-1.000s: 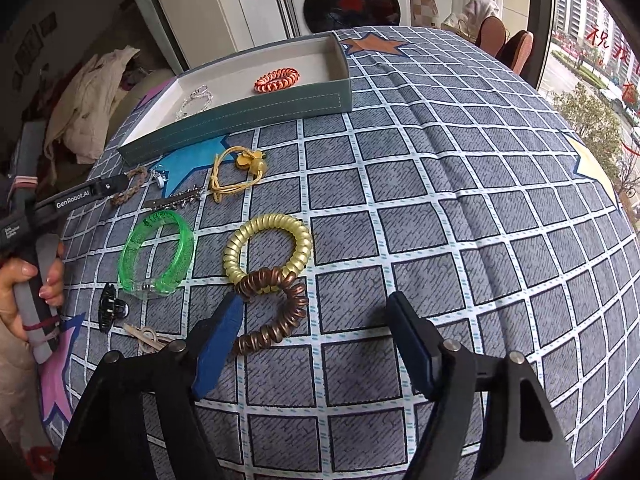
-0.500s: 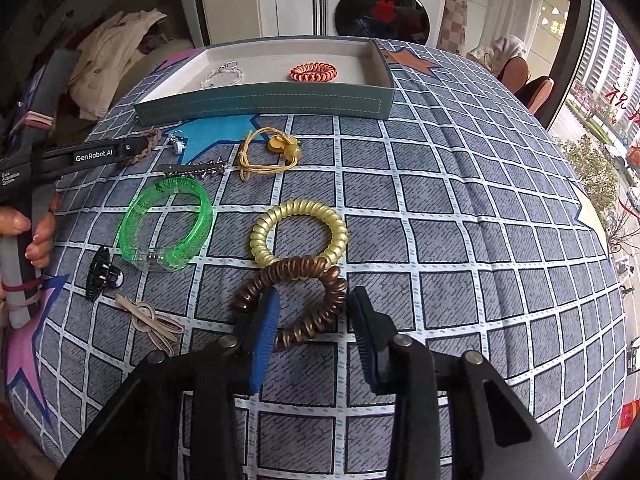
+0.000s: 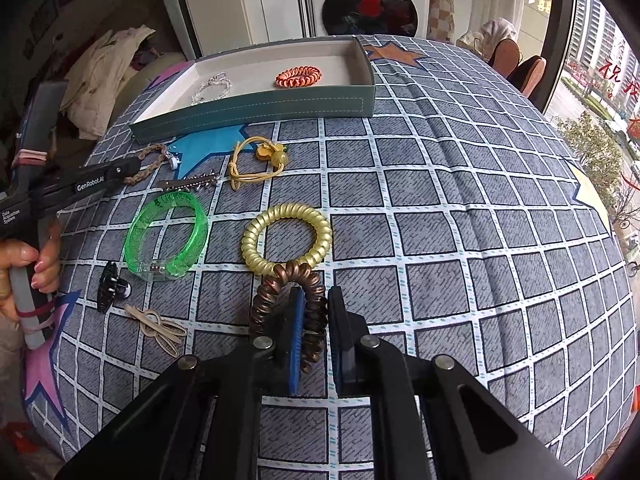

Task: Organize jewelry
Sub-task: 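Grasp the braided tan rope bracelet with the left tool while the right tool grasps the brown coil hair tie, then carry both items into the tray and open both tools to release them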

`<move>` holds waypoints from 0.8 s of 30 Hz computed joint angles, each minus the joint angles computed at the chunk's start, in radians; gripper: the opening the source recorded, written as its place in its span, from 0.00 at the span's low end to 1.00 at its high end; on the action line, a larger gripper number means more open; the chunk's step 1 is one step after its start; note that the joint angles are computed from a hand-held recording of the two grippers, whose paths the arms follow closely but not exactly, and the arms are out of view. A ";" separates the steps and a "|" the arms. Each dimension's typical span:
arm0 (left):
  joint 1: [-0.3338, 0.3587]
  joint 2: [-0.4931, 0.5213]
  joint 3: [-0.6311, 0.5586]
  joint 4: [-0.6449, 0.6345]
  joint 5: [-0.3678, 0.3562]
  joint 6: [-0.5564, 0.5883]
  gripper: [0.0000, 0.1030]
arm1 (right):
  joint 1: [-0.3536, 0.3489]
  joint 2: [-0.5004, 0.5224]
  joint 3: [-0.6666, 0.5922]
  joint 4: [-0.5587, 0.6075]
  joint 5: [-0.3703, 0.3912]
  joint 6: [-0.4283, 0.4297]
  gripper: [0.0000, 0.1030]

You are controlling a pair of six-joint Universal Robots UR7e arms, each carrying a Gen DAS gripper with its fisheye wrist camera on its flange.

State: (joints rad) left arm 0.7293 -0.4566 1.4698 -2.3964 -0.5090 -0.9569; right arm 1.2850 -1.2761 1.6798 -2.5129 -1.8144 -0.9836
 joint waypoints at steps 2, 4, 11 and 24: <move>-0.007 -0.009 0.018 -0.039 0.002 0.018 0.24 | -0.002 0.000 -0.013 0.016 0.013 0.016 0.13; -0.015 -0.018 0.032 -0.078 0.005 0.041 0.24 | -0.001 0.000 -0.026 0.029 0.027 0.029 0.13; -0.036 -0.038 0.050 -0.185 0.004 0.102 0.24 | 0.008 0.009 -0.067 0.067 0.062 0.063 0.13; -0.028 -0.036 -0.026 -0.217 0.036 0.192 0.24 | 0.084 0.110 -0.230 0.144 0.109 0.077 0.13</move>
